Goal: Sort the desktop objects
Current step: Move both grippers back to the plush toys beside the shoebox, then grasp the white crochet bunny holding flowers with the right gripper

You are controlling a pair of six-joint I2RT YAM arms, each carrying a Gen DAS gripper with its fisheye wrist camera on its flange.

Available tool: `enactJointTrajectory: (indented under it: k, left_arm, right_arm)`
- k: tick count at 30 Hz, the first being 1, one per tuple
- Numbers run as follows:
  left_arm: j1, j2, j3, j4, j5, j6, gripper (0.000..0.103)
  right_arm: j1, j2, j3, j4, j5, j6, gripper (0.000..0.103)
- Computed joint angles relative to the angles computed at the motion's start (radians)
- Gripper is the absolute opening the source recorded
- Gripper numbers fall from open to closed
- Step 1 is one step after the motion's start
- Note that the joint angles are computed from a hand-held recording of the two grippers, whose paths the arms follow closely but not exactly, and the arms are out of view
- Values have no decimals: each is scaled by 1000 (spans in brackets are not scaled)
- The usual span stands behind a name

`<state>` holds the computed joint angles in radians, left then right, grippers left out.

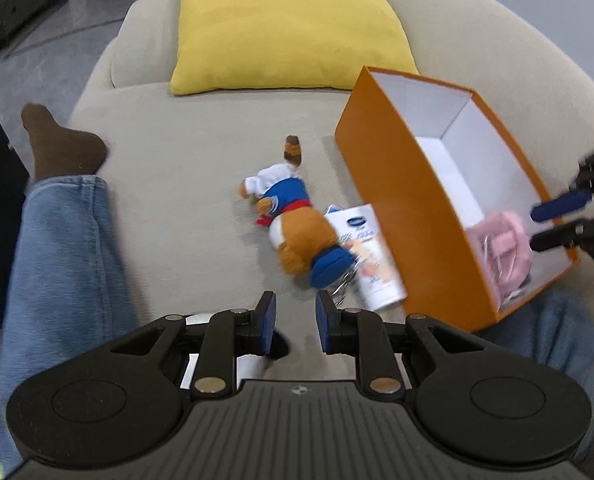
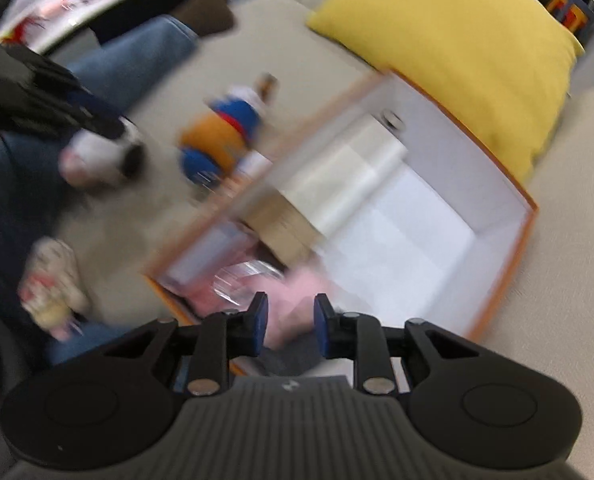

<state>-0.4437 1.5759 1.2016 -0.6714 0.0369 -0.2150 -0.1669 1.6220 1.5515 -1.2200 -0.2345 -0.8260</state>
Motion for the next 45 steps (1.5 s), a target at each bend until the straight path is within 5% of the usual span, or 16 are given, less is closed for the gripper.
enactJointTrajectory:
  k: [11,20,26,31,42,45]
  left_arm:
    - [-15,-206,-196,-94,33,84,27]
    - [-108,-362,-379,-148,99,-197,32]
    - [-178,-411,-445,-152,176,-312,32]
    - [-203,-426,-504,-127,159,-381,32]
    - [-248,-478,-545,-138,83,-420,32]
    - [-241,-501,-555,-128,89,-437,32]
  right_arm:
    - [319,-71,-125,89,-38,247,33]
    - [411,-325,-546,238,-78,452,33]
    - [425,-449,-714,227,-95,404,35]
    - [482,-512,-794,242,-99,367,47]
    - [609,-423,-852,399,-96,455,56]
    - [662,-397,-869,449,-78,510,69]
